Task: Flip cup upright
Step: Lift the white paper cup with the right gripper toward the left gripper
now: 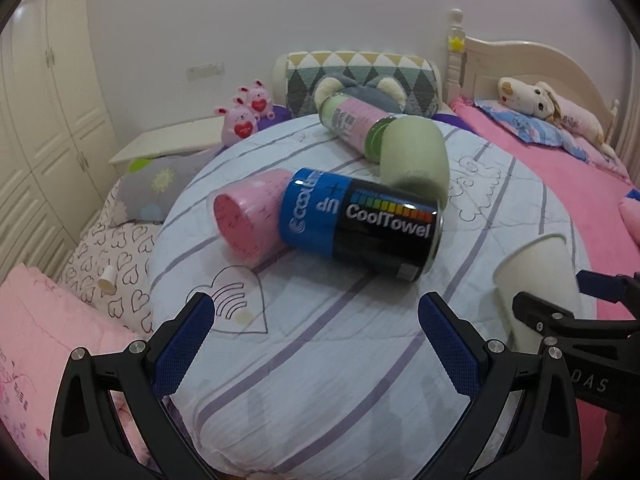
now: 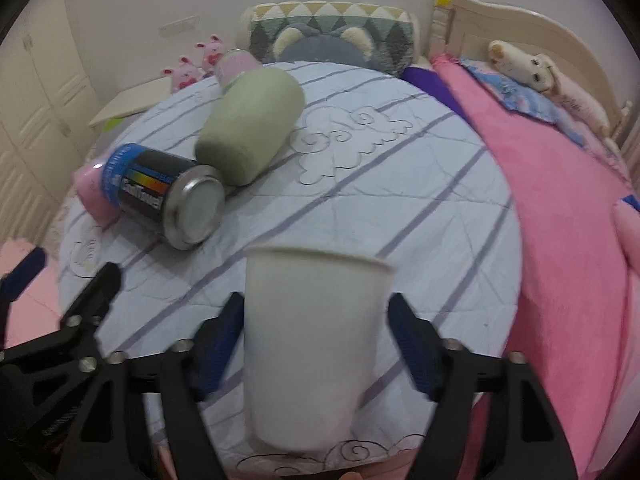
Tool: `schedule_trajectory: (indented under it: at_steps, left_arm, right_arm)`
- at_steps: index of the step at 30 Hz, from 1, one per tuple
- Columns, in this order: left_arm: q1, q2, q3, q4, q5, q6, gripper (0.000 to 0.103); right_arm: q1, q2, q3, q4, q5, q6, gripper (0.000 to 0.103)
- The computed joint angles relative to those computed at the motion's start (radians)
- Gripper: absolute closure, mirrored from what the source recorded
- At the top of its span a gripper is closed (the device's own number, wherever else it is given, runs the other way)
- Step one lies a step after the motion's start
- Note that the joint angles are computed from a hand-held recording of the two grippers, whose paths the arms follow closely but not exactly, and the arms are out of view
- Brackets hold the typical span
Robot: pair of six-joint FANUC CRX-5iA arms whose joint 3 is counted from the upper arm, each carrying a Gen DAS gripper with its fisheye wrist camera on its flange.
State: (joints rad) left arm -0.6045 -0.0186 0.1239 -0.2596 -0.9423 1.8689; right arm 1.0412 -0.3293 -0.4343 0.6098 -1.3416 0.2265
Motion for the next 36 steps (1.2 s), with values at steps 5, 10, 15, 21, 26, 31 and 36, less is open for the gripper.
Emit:
schedule_trajectory:
  at_steps: [5,10,15,21,26,31,36]
  left_arm:
    - [0.006,-0.016,-0.017,0.008,0.007,0.009,0.0]
    - [-0.003,-0.024,-0.015,-0.009,-0.009,0.021,0.0]
    - [-0.019,-0.03,-0.012,-0.022,-0.011,0.037,0.0]
    - [-0.042,-0.017,0.006,-0.016,-0.03,0.054,0.0]
    - [-0.081,0.02,0.05,-0.028,-0.069,0.076,0.0]
    - [-0.129,0.062,0.107,-0.042,-0.105,0.085,0.0]
    - [-0.185,0.109,0.188,-0.089,-0.166,0.109,0.0]
  right_arm:
    - [0.007,-0.02,-0.002,-0.019,0.024,0.001,0.021]
    - [0.024,-0.036,-0.005,-0.01,0.014,-0.009,0.021]
    - [0.038,-0.057,-0.014,0.005,0.002,-0.021,0.021]
    - [0.054,-0.091,-0.036,0.024,-0.02,-0.036,0.021]
    - [0.064,-0.12,-0.059,0.05,-0.056,-0.035,0.021]
    - [0.043,-0.176,-0.088,0.049,-0.06,-0.038,0.021]
    - [-0.001,-0.25,-0.129,0.043,-0.036,-0.047,0.021]
